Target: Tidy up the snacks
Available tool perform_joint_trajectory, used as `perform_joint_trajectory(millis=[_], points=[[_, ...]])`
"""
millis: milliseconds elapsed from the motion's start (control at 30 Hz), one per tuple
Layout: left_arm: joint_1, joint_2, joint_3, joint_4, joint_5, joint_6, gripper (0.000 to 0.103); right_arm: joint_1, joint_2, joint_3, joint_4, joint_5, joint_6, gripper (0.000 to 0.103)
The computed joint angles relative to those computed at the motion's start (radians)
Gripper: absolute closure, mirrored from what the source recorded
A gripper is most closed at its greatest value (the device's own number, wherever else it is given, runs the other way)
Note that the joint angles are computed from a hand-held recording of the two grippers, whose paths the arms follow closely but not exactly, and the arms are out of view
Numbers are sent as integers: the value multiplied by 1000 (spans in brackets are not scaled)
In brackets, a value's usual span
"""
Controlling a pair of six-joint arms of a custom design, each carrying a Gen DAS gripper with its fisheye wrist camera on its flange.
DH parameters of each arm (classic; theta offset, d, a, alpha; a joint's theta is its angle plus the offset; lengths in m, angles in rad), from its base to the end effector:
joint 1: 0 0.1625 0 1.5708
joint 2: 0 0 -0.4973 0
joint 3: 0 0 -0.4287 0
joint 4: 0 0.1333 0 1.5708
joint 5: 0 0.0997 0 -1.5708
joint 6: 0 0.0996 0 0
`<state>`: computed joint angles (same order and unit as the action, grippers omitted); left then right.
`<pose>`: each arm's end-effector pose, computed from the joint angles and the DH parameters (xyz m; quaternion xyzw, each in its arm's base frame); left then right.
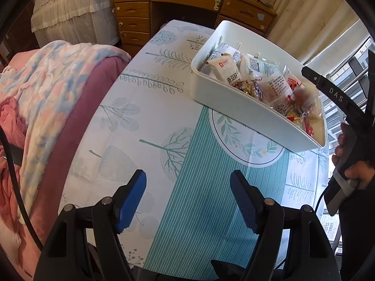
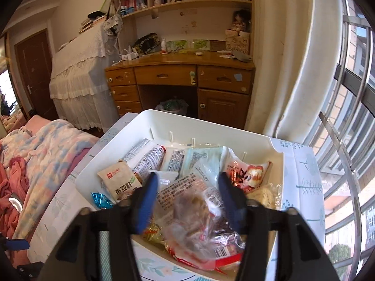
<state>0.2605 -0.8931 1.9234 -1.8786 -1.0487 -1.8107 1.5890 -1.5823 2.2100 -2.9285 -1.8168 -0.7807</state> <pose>-0.4844 -0.3185 0.0516 -0.1354 0.8982 -0.2379 0.3439 0.1178 -0.4779 0.4025 0.3202 -0.8711 0.2862 0.2382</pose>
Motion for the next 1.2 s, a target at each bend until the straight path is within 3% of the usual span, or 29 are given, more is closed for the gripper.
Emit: perform_joint_trajectory(millis=[33,267,600,800,933,1100,1200], points=[[0,-4,-1,5,7,6,30,-1,-4,3,-6,4,10,27],[-1,-50,24,-35,70,96,30,20,-24,24,-18,-51,73,26],[-1,-178,149,-203,80,326,30,71,-153,151,50,-253,290,22],[-8,-237,197,-225,27,405,30,105,-284,220,199,-346,501,21],[-20,-258,196,-213,-6,426,29,142,-376,223,338,-377,593,20],[-48,-276,163,-177,19,419,24,212,-446,174,513,-422,692,17],[-61,-276,129,-147,47,400,21,265,-454,132,600,-432,724,9]])
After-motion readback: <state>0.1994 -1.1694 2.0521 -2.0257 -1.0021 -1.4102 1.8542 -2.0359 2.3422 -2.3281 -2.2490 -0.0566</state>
